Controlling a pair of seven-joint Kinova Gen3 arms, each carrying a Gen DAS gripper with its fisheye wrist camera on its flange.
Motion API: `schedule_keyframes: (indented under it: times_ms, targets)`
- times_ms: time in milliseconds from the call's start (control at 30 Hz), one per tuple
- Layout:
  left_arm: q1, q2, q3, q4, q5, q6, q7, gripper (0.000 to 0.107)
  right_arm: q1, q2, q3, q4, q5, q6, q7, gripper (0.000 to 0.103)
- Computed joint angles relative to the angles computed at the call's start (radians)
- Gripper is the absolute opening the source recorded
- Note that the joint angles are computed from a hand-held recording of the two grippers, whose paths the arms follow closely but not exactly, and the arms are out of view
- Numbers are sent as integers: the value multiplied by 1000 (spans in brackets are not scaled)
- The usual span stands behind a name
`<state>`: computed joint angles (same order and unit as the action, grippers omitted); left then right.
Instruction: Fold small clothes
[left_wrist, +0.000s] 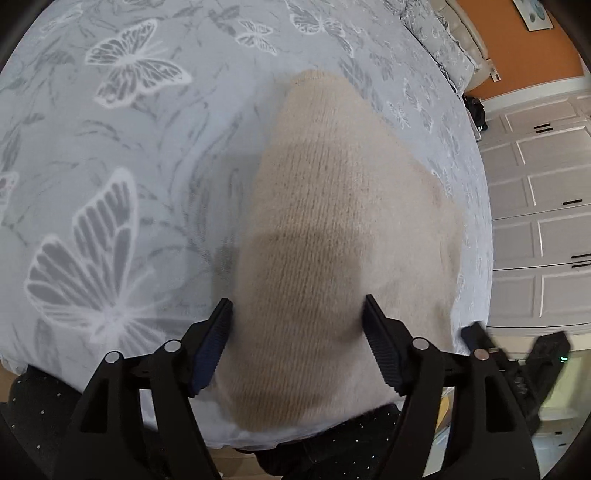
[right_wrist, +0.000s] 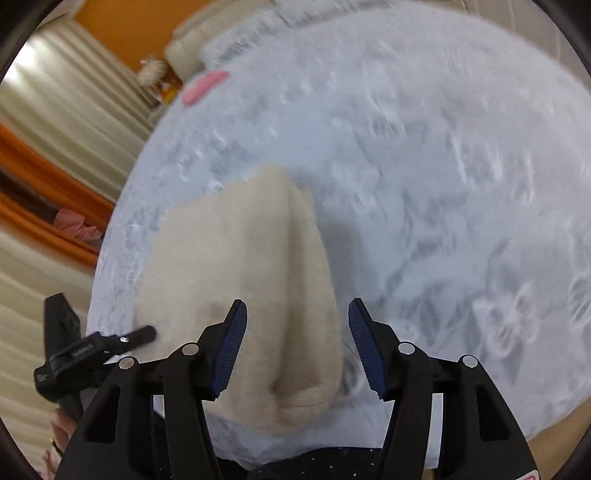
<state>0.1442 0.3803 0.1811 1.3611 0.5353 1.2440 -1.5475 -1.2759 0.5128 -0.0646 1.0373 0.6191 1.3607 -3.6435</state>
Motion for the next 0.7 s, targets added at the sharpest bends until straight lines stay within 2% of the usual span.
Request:
schedule_keyframes:
  times_ms: [67, 133, 167, 200, 267, 300, 400, 467, 533, 600, 667, 700]
  targets:
    - [0, -2, 0, 4, -4, 1, -6, 69, 47, 4, -47, -24, 2, -28, 49, 58]
    - [-7, -10, -4, 15, -9, 7, -18, 70, 138, 9, -126, -5, -34, -107, 90, 59]
    - [-5, -11, -3, 10, -16, 10, -12, 70, 169, 19, -140, 5, -74, -148, 113, 55]
    - [15, 5, -5, -13, -24, 5, 9, 70, 181, 31, -137, 7, -104, -180, 132, 13]
    - [30, 13, -5, -34, -45, 9, 28, 70, 150, 44, -90, -7, -116, -196, 129, 13]
    - [35, 9, -4, -39, -59, 12, 32, 70, 107, 44, -44, -31, -97, -179, 132, 12]
    - [34, 3, 0, -57, -74, 12, 1, 74, -14, 44, 58, -135, -19, -65, 191, 11]
    - [45, -10, 2, -55, -88, -6, -15, 77, -14, 54, 60, -160, -41, -17, 220, 11]
    - [75, -3, 1, -73, -124, -8, -7, 77, 60, 63, -1, -112, -116, -20, 245, 13]
    - [100, 6, -1, -90, -158, -3, 10, 77, 125, 78, -57, -50, -181, -69, 235, 20]
    - [115, 6, -1, -91, -175, -4, 20, 77, 122, 69, -46, -55, -181, -67, 224, 27]
    - [125, 1, -4, -90, -192, -9, 27, 77, 94, 72, -16, -78, -165, -42, 218, 44]
